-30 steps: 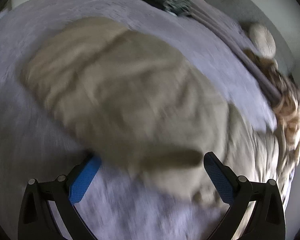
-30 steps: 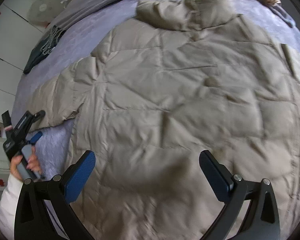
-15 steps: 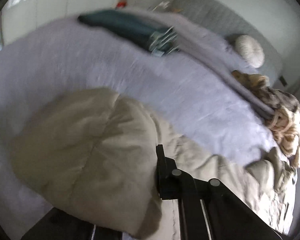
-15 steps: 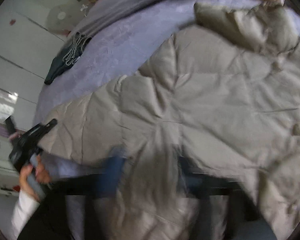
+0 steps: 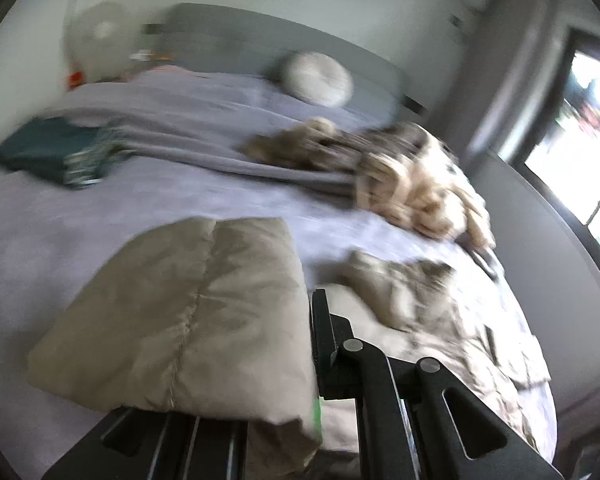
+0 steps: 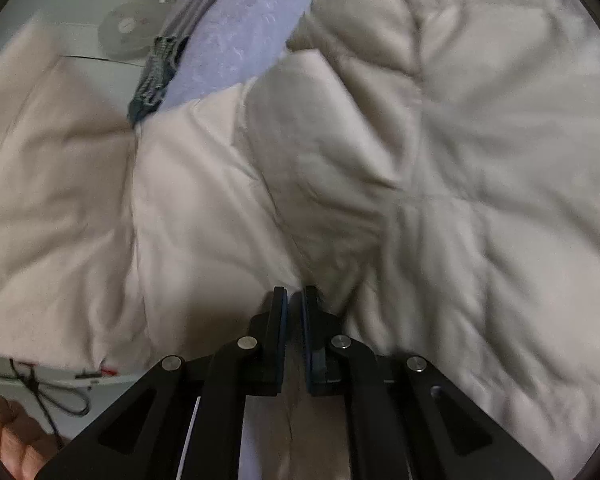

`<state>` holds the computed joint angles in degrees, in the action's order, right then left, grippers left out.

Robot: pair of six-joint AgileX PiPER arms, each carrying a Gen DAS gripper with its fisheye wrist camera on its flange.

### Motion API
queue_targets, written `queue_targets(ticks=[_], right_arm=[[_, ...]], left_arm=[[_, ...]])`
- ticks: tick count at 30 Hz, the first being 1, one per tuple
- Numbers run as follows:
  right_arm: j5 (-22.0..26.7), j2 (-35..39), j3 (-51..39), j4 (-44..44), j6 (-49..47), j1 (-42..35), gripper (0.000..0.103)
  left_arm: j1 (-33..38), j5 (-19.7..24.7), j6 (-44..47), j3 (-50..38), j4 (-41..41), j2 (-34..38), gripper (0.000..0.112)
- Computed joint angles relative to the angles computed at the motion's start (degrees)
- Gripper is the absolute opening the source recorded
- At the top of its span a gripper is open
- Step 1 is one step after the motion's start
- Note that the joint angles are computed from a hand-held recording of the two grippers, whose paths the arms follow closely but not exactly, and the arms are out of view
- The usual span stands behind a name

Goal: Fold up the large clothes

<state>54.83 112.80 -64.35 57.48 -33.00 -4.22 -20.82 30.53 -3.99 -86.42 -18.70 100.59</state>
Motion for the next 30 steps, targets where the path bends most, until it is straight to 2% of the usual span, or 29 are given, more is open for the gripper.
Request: queue_targets(ticks=[4, 7, 11, 13, 15, 17, 18, 19, 20, 22, 24, 25, 26, 27, 30], right_arm=[[3.3, -9.3, 5.0, -7.2, -3.2, -12.9, 0.006], [4.4, -14.2, 5.0, -15.5, -5.1, -24.9, 0.007], [5.8, -14.7, 2.1, -21.4, -9.2, -37.7, 0.008], [6.3, -13.4, 0.8, -22.7, -10.2, -40.8, 0.008], [8.5, -11.0, -0.9, -22.5, -11.6, -44.1, 0.008], [8.9, -9.8, -1.7, -22.2, -12.3, -45.0, 0.008], [9.2, -9.5, -2.1, -22.2, -12.7, -45.4, 0.008], [8.8, -9.9, -1.8, -22.1, -11.8, -44.3, 0.010], [8.9, -10.2, -2.0, -22.3, -11.6, -44.2, 0.010], [8.1, -11.8, -1.9, -23.8, -11.0, -43.3, 0.010], [5.2, -16.0, 0.5, -25.0, -8.9, -38.6, 0.020], [3.8, -19.0, 2.5, -25.5, -8.5, -36.1, 0.046], [2.3, -20.6, 3.5, -25.5, -8.4, -34.0, 0.071], [0.7, -22.3, 4.0, -25.1, -9.0, -31.4, 0.079], [-5.1, -27.2, 5.8, -27.1, -9.9, -21.8, 0.080]], left_arm=[[-10.7, 3.6, -6.5, -13.3, 6.3, 10.8, 0.012], [-18.8, 10.7, -13.5, -26.9, 16.8, 21.9, 0.012], [-26.0, 20.5, -18.1, -39.6, 27.0, 35.0, 0.012], [-26.9, 22.0, -19.3, -39.7, 27.9, 37.3, 0.012], [-27.8, 20.0, -21.7, -35.9, 30.3, 35.7, 0.013], [-27.7, 19.6, -20.9, -33.5, 28.9, 33.6, 0.049], [-27.4, 18.8, -20.1, -31.5, 27.5, 31.9, 0.088], [-27.4, 16.1, -21.2, -27.3, 28.3, 29.2, 0.098], [-27.9, 15.0, -23.9, -23.8, 31.3, 26.3, 0.098], [-27.5, 13.3, -23.5, -20.4, 32.5, 23.5, 0.098], [-25.7, 10.5, -21.8, -13.0, 30.2, 17.4, 0.098], [-24.3, 8.3, -22.3, -8.2, 30.0, 13.6, 0.098], [-22.3, 8.4, -22.3, -5.1, 28.7, 10.5, 0.098], [-19.5, 6.2, -20.0, -3.8, 26.2, 9.6, 0.098], [-10.0, 5.4, -15.4, 0.9, 16.5, 6.3, 0.098]])
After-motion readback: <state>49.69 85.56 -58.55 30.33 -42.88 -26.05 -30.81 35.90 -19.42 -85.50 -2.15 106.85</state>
